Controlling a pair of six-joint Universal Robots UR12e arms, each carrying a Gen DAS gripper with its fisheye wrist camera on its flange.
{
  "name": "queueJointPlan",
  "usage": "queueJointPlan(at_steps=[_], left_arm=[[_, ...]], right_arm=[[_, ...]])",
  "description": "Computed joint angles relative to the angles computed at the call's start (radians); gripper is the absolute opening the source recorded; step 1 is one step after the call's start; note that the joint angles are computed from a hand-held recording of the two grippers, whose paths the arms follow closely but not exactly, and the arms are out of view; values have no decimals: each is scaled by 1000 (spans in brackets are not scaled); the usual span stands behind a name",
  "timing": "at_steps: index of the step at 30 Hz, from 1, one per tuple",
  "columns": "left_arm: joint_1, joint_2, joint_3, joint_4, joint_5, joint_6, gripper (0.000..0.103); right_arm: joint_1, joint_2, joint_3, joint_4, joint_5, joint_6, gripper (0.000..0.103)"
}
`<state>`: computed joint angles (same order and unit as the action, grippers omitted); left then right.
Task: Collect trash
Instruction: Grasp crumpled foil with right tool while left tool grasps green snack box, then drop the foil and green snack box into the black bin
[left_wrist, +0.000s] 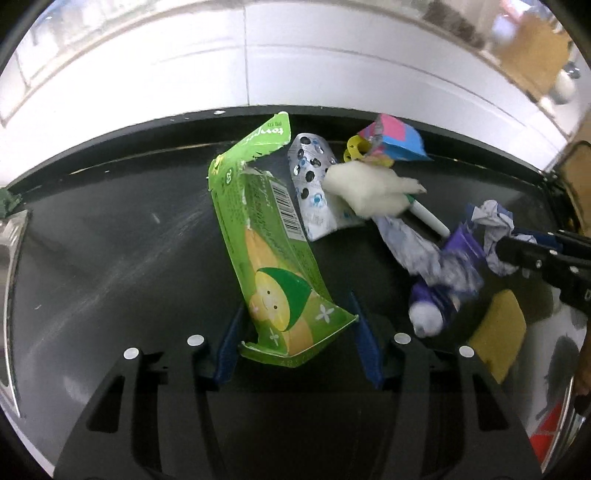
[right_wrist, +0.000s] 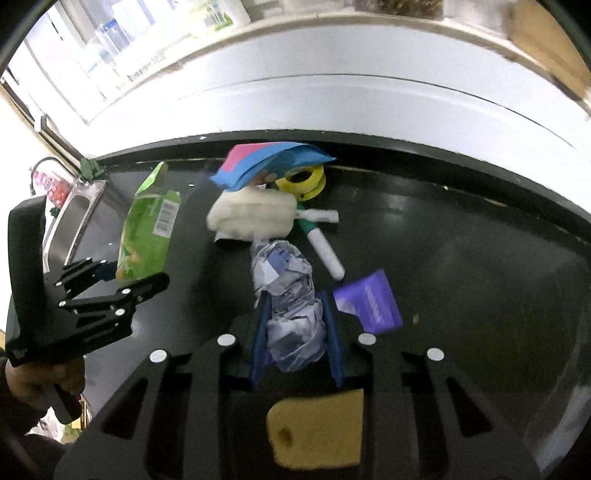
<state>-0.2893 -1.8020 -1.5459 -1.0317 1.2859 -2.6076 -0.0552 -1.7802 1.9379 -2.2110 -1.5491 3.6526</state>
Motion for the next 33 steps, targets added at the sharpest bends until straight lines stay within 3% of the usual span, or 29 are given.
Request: queueJointPlan(at_steps=[9, 18, 24, 33], left_arm=[[70, 96, -82, -1, -52, 61, 53], [171, 178, -148, 8, -87, 122, 53], [272, 226, -192, 58, -83, 100, 53], [503, 297, -272, 92, -12, 37, 53]], right_arm=[[102, -27, -20, 13, -98, 94, 28], [208, 21, -78, 3, -144, 130, 28], [284, 130, -169, -53, -105, 59, 28], [405, 362, -396, -82, 69, -110, 28]])
